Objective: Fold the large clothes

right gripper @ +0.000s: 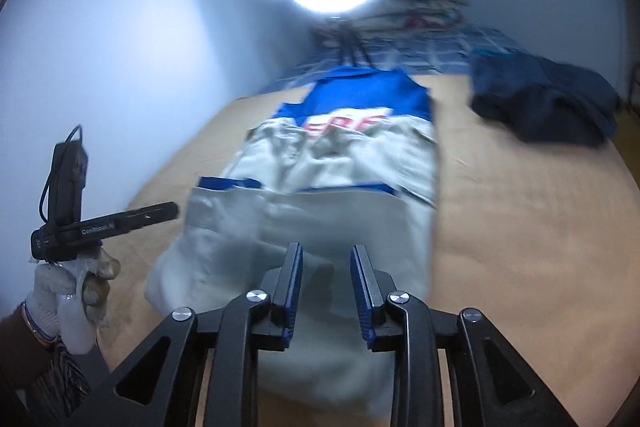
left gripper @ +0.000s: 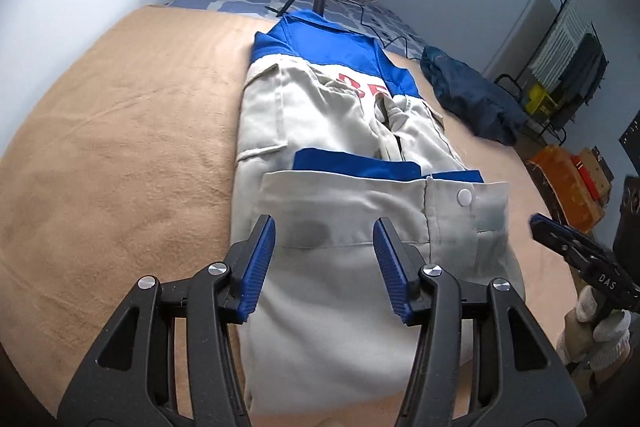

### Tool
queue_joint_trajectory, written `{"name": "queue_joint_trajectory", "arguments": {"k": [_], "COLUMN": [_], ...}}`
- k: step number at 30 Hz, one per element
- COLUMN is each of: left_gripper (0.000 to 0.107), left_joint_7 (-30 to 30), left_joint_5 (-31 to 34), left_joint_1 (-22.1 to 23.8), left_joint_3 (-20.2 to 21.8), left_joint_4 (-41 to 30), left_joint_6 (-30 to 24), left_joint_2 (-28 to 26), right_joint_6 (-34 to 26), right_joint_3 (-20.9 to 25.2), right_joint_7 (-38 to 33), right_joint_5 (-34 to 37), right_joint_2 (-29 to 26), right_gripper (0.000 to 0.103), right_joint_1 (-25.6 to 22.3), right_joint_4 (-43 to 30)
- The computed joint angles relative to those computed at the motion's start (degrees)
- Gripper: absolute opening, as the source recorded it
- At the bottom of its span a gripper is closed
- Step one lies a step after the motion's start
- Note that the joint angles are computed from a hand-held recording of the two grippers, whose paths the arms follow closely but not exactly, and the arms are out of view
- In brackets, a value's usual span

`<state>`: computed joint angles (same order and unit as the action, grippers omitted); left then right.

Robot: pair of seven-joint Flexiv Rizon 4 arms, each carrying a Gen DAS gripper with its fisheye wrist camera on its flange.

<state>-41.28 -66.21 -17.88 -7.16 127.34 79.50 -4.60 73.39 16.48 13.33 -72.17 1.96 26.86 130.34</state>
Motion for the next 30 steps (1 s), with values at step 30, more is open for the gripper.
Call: {"name": "queue_joint_trajectory", "arguments": {"k": [30], "left_gripper": [0.064], "left_joint_7": [-16.21], "left_joint_5": [29.13], "left_joint_1": [12.39], "left_joint_3": [0.44], "left_joint_4": [-35.14], "left_joint_6": [-16.32], "left_joint_2": [-14.75], "right_joint_6": [-14.93], "right_joint_3": [-4.95], "right_joint_7": [-35.04], "right_joint_5": [19.42], "right_joint_2": [-7.26], "right_gripper": [0.059], "right_joint_1": [1.27], "right_joint_4": [-19.84]}}
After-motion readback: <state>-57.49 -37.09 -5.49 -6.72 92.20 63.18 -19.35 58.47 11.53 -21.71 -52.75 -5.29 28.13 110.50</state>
